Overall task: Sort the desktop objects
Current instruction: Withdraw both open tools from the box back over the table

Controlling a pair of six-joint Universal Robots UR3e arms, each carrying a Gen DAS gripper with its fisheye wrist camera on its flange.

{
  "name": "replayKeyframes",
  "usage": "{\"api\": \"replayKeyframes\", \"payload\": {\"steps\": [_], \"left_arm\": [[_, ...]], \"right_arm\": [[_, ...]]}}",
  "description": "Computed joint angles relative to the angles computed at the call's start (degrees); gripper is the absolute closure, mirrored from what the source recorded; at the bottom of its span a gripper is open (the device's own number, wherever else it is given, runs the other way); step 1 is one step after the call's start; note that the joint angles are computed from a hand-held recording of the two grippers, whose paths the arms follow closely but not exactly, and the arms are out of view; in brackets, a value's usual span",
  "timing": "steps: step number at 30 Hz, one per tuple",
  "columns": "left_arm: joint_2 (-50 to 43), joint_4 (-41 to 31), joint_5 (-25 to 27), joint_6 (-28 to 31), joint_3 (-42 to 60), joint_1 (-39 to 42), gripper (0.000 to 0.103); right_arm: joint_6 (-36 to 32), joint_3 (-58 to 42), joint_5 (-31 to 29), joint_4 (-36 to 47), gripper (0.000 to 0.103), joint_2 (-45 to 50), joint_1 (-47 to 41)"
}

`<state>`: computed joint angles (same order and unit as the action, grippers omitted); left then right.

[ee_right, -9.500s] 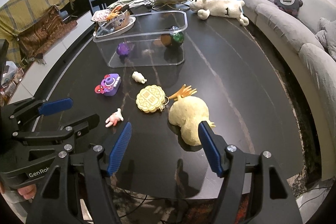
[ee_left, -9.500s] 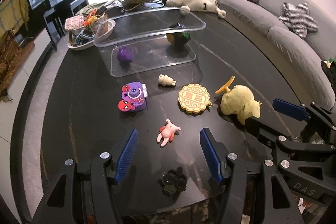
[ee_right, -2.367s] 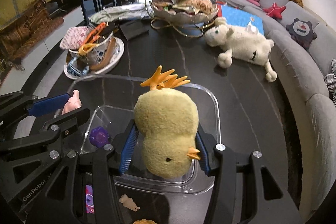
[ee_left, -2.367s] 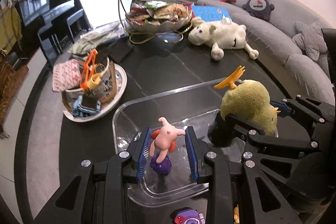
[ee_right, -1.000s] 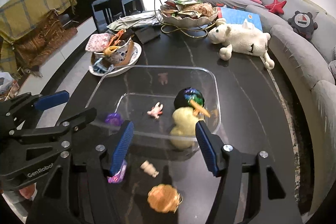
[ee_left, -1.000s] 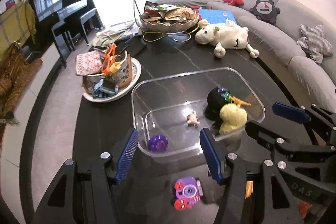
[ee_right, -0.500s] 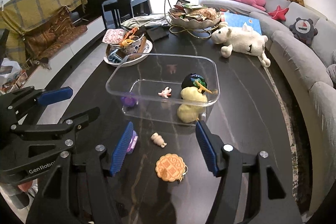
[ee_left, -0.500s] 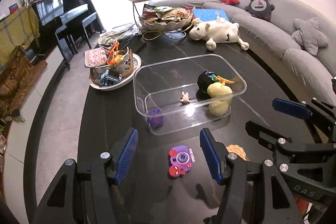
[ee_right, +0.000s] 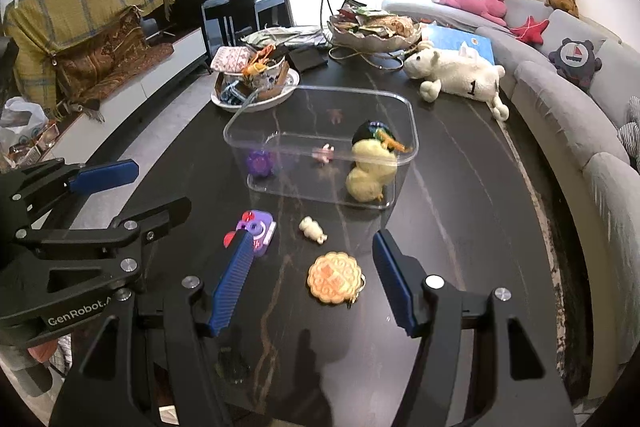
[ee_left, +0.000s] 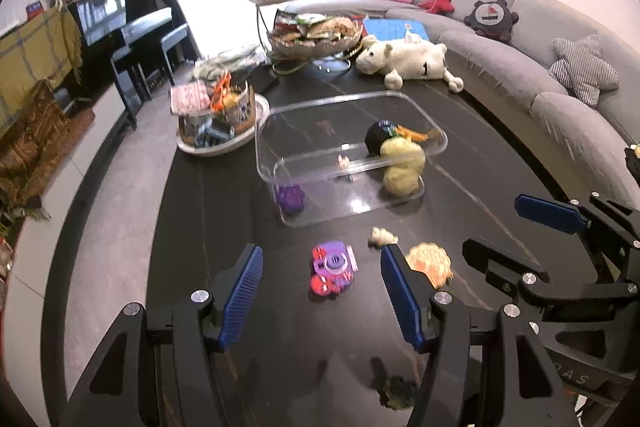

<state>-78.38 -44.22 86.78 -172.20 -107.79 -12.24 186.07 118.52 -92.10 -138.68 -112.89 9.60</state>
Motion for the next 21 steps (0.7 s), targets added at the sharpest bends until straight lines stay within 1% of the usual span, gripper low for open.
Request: {"api": "replayKeyframes", "payload": {"steps": [6,13,21], "left_arm": [[5.5,0.2,1.1,-0.2,-7.4,0.0,0.045],[12.5,-1.5,2.8,-0.1,-15.5,0.1,0.045],[18.0,-3.2,3.1,0.5,-21.3,1.2,0.045]], "right_arm": [[2.3,5.0,-0.1,-0.3,0.044,-2.8,2.1],[6.0,9.4,-2.0,-0.2,0.044,-4.1,7.9],[9.6,13.2,-2.9,-1.5,0.044,-4.4,12.2]]}}
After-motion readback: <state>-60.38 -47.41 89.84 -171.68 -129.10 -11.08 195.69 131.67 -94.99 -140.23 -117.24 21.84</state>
